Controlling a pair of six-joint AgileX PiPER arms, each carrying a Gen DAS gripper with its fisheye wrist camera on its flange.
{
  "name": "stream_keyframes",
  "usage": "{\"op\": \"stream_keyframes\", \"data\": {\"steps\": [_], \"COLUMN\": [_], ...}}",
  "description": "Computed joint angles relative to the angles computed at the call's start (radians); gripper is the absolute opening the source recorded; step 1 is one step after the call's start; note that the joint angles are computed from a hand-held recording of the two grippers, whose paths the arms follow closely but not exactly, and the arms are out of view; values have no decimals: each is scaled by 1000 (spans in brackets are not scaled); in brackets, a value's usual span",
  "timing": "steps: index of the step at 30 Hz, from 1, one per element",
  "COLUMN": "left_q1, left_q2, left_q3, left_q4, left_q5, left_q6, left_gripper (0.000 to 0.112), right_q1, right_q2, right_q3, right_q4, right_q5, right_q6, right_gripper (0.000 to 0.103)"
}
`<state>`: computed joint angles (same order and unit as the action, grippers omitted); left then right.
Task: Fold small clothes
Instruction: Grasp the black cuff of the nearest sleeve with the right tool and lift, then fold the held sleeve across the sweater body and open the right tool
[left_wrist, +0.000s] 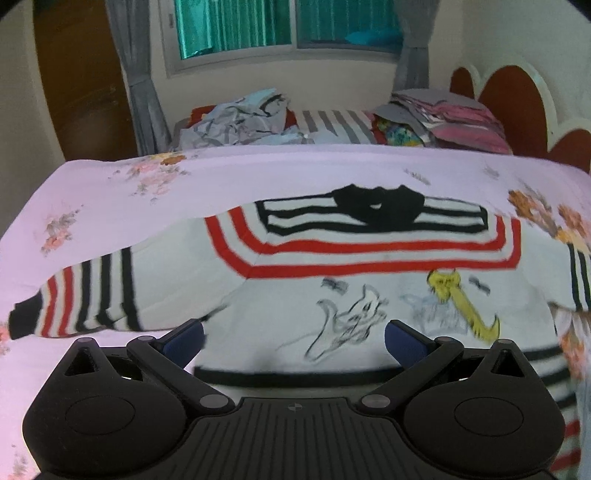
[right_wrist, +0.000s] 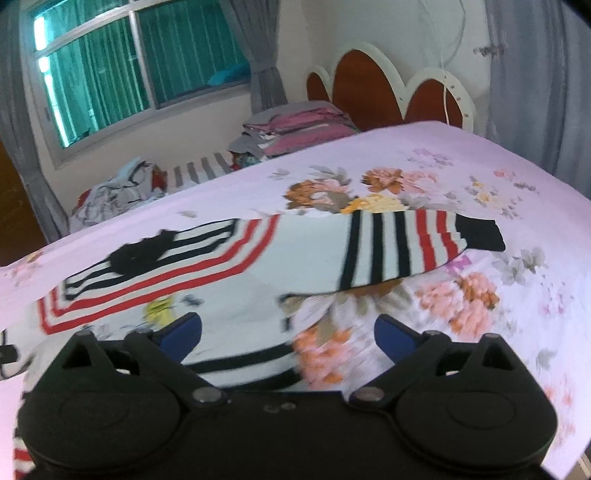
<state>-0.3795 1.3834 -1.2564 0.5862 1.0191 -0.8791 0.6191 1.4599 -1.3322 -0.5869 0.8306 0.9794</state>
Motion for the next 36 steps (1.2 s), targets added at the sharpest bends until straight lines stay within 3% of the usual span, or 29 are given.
{"op": "stream_keyframes", "data": {"steps": [3,9,14,19,22,24,27,30,36], "left_q1": [-4,-6,7,26,35,41,49,58,88], "left_q2": [93,259,326,370,384,381,376,370,330], "left_q3": [-58,-170,-214,-264,-283,-278,-277,-273,-226], "left_q4": [13,14,10,3,4,8,12,12,21], "left_q5": [-15,-45,-89,-66,-51,-62,-66,-75,-167], "left_q6": [-47,-73,-92,-73,-48,-44,-38,-20,-1], "left_gripper": [103,103,103,103,103,103,103,103,103], "right_q1": [-165,-419,-549,-662,-679,-680,-692,-673,-545], "right_q2": [39,169,300,397,436,459,476,452,392], "right_q3": [-1,-62,-158,-243,-276,-303,-320,-302,-330], "right_q4": [103,301,381,530,525,506,522,488,488], "right_q5": [-89,-178,-178,-178,-197,-204,-227,-273,-328], "right_q6": [-144,-370,-442,-483,-462,-456,-451,-448,-566], "right_gripper": [92,88,81,74,63,37,18,10,8]}}
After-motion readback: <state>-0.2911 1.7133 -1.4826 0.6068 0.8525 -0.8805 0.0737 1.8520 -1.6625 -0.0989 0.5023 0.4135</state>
